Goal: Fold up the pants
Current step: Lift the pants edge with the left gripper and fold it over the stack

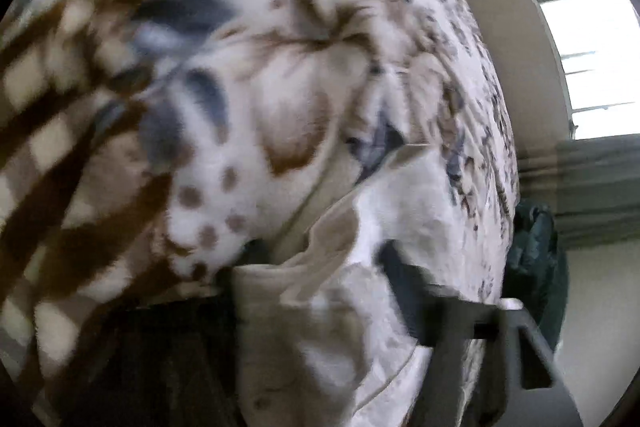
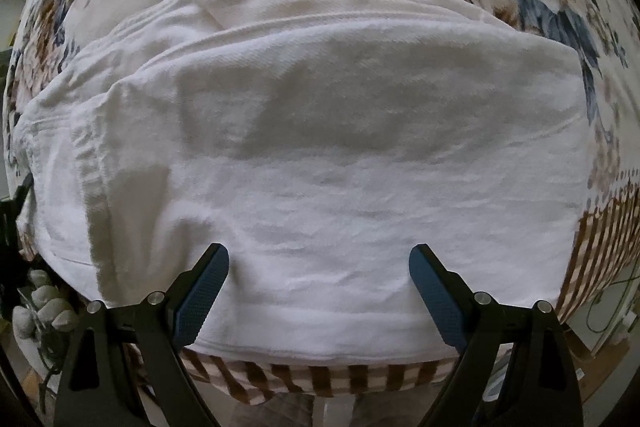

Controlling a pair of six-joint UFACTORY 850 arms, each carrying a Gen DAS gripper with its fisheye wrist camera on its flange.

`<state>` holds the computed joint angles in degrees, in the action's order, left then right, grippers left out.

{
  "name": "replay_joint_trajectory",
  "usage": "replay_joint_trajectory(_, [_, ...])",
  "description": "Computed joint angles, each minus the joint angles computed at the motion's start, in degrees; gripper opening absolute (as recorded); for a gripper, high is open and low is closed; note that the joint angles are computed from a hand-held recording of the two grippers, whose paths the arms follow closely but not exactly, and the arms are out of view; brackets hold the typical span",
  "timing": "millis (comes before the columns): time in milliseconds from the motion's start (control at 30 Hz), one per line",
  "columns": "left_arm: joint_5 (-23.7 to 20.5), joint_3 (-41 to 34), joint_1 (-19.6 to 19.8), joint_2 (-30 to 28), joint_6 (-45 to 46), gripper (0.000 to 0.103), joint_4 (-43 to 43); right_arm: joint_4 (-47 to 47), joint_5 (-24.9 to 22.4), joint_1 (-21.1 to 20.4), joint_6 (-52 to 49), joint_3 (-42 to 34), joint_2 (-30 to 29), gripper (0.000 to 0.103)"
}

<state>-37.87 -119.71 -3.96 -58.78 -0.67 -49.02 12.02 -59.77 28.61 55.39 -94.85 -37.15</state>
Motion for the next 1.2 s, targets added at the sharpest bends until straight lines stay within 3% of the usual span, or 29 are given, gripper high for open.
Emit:
replay_joint_trajectory(233, [1.94,-0.6,-3.65,6.37,0.93,0.023,12.83,-11.74,-7.4,1.18,6.24,-2.71,-0.53,0.094])
replay_joint_trajectory(433, [-1.44,-3.69,-8.23,9.96,5.31,0.022,17.67,-14.15,-6.67,0.49,7.92,0.03,2.41,0.094])
replay_joint_trajectory(600, [-10.31,-11.77,-13.15,7.28,4.8,0.022,23.92,-13.14,-3.07,-1.25,7.98,6.81,7.99,0.094])
replay_joint_trajectory(733, [-13.52,-12.22,-18.03,7.43,6.04,0.022,25.99,-11.32,2.67,-3.86,9.48,16.32,15.74,0.094])
replay_joint_trajectory(800, [-16.41,-15.02,-20.36,5.61,5.75,0.022,26.45,-11.5,3.28,-4.98,10.88,20.57,19.26,0.094])
replay_joint_trajectory(1000, [-19.66,-17.15,-26.88,2.23,5.97,0.022,30.98,-9.98,9.78,-10.73,13.63,36.59,33.36,0.094])
replay_joint_trajectory(1067, [-20.15,-17.32,-28.64,1.2,5.35,0.022,32.46,-6.83,15.02,-13.38,12.45,43.43,39.12,0.094])
replay_joint_trajectory(1200, [-23.53,-21.12,-31.18,-2.91,3.88,0.022,34.07,0.07,19.67,-18.66,9.66,53.5,47.86,0.094])
